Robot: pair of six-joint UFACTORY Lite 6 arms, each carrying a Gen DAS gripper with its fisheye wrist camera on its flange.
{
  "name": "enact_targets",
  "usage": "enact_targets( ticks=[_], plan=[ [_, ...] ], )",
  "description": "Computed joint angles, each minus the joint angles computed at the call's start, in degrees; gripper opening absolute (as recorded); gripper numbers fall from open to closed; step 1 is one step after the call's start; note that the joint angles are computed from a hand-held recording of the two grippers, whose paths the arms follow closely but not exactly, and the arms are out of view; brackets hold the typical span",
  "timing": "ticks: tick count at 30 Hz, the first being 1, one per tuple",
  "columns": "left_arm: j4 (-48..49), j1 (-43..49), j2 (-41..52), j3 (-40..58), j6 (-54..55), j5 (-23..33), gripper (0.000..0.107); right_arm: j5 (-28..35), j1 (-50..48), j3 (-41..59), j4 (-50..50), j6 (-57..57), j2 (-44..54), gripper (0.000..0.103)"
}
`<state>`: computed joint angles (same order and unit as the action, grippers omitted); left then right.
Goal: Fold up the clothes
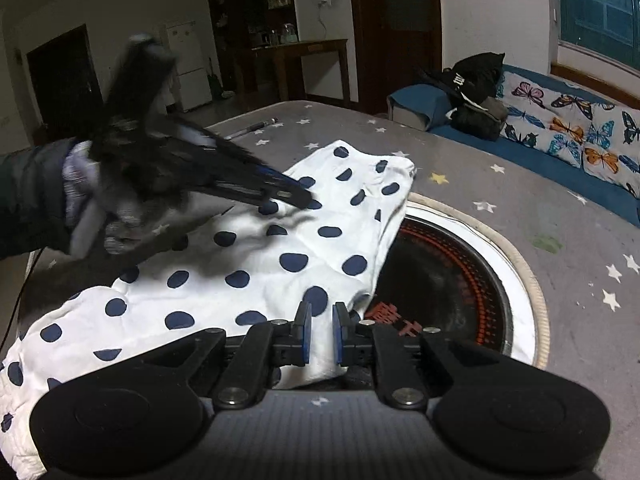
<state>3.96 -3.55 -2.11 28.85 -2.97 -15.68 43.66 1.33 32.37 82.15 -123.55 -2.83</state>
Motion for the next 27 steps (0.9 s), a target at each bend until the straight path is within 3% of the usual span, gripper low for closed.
enact_targets(
  ticks=[10,21,24,27],
  plan=[
    [6.01,1.47,23.3,21.58,-7.15,-2.32,0.009,-4.13,4.38,-1.43,3.57,-5.81,3.83,0.011],
    [-14.9,-0.21,29.08,22.97,6.58,-15.48,0.009,-2.05,2.99,-0.77,2.95,-6.13,6.06,0.012],
    [-15.86,-0.73,30.13,24.65,9.09,-14.15,0.008,-1.73,2.84,-0.83,2.94,-6.03,6.14,0.012],
    [-11.36,0.75,29.57,25.74,5.0,-11.33,0.009,-2.13,3.27,-0.99,2.73,-5.43,5.57,0.014]
  ],
)
